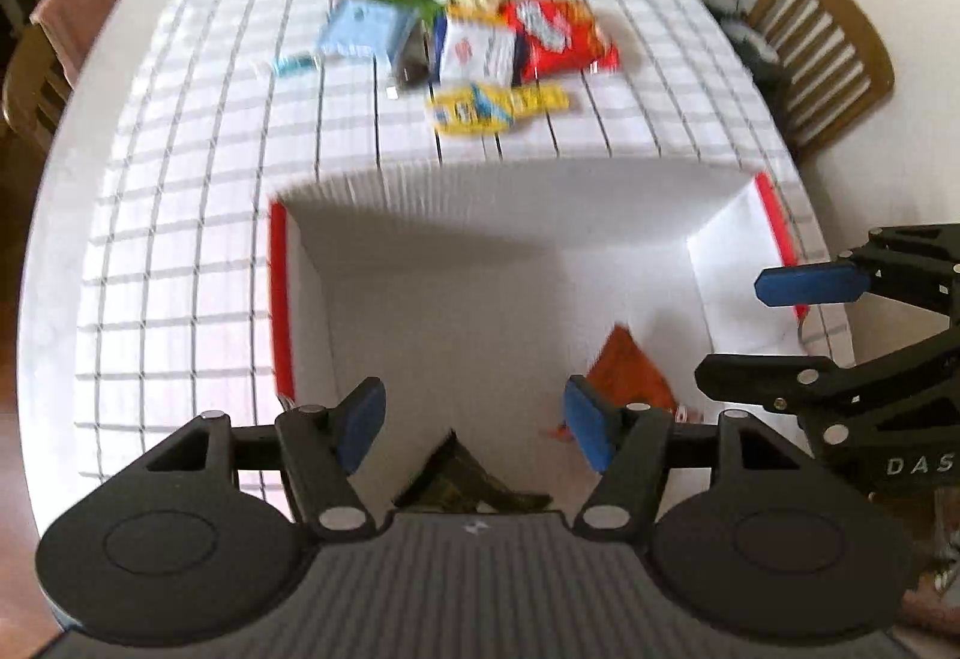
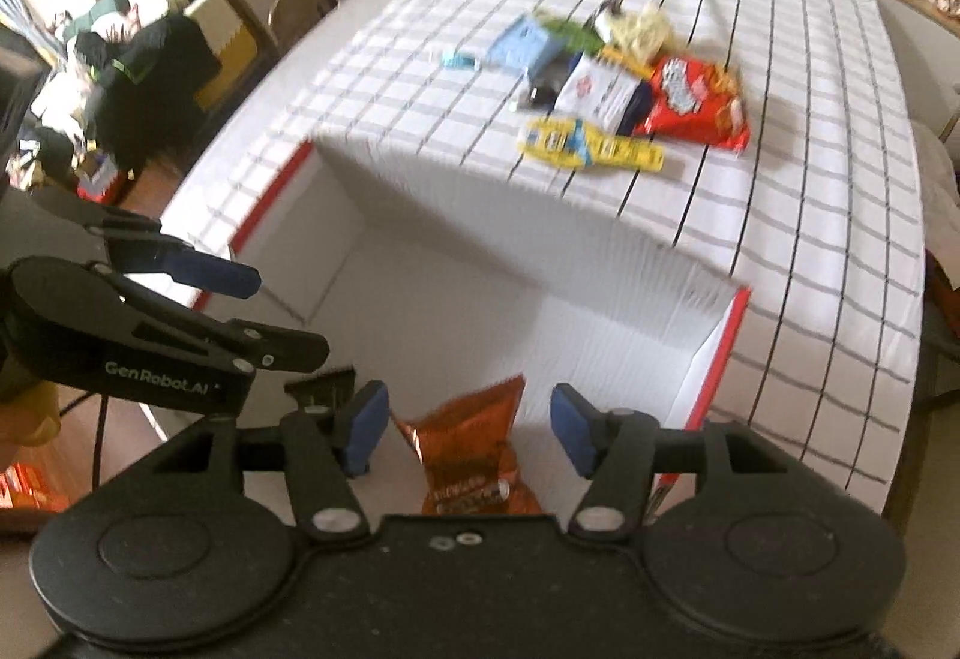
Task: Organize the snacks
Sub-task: 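Move both tools back over the snack pile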
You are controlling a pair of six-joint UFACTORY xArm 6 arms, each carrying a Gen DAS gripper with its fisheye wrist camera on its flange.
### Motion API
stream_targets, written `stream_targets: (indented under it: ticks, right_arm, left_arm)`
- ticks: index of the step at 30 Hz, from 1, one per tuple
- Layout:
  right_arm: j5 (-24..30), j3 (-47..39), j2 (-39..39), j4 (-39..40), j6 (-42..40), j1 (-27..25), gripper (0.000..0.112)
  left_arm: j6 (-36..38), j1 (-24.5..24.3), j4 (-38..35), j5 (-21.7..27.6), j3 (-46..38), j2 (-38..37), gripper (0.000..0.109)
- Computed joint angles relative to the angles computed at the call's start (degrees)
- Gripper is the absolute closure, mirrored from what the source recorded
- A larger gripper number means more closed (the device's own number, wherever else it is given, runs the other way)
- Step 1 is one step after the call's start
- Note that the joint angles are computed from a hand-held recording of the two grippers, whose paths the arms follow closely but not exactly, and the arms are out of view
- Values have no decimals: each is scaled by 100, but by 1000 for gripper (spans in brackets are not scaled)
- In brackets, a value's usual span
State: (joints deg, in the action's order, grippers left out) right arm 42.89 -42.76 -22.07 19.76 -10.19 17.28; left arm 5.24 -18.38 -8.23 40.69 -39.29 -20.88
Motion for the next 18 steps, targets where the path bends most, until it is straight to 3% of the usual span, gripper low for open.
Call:
stream_targets:
  ticks: [3, 7, 9, 15, 18]
  right_arm:
    - [-130, -55, -17, 56, 2, -63, 48]
    - [-323, -127, -17, 94, 31, -91, 35]
    - [-416, -168, -14, 119, 9, -122, 35]
    - [-602, -407, 151, 137, -8, -246, 32]
    - [-694, -602, 330, 164, -44, -327, 23]
  left_arm:
    - [9, 37, 39, -182, 31, -149, 40]
    - [10, 82, 139, -444, 43, -261, 37]
    - [34, 113, 128, -542, -3, -255, 33]
    - [48, 218, 280, -889, -246, -73, 26]
    - [29, 273, 398, -1088, -460, 139, 25]
